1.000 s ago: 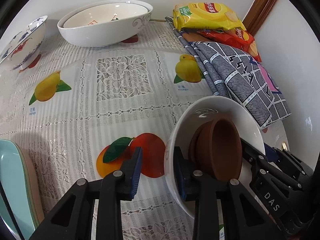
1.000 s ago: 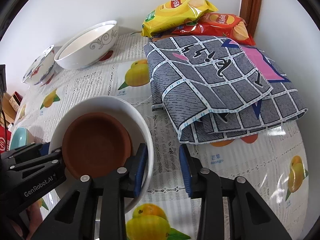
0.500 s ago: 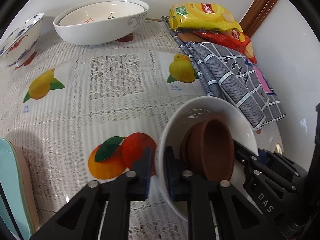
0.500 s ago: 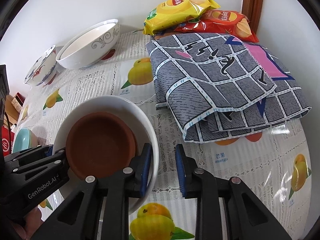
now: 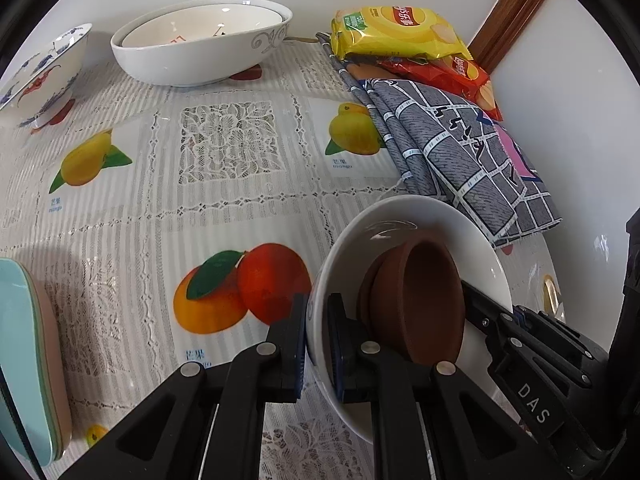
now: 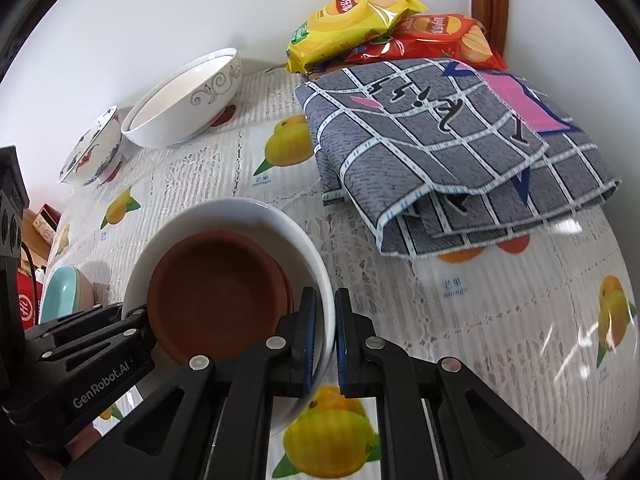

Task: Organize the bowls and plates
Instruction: 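Lift the white bowl with both grippers off the table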

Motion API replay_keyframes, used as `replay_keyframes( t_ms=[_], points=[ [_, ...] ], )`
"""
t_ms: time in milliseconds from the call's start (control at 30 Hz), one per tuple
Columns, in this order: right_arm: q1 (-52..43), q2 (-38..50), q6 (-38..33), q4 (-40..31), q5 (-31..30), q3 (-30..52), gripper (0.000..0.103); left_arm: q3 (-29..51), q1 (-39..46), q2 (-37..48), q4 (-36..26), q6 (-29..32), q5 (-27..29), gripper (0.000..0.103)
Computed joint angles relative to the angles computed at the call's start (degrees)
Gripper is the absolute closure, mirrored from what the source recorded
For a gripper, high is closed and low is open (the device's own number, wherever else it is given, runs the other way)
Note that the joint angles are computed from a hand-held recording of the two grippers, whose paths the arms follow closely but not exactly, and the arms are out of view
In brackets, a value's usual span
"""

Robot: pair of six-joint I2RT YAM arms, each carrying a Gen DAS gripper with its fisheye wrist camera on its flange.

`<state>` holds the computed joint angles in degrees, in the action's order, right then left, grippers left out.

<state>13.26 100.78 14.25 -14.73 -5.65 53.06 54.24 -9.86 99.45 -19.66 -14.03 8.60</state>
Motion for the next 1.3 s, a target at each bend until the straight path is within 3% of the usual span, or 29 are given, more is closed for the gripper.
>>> replay_keyframes(
  t_ms=[700, 1300],
  points=[
    [4.29, -16.3, 5.38, -7.64, 3.26, -3.34, 0.094, -4.74, 0.9, -16.65, -7.44, 1.02, -0.74, 0.093],
    [13.73, -20.52, 10.54, -11.96, 8.37, -0.85, 0.094, -7.12, 9.25, -26.67, -13.31, 6.38, 2.47, 0.093]
  ],
)
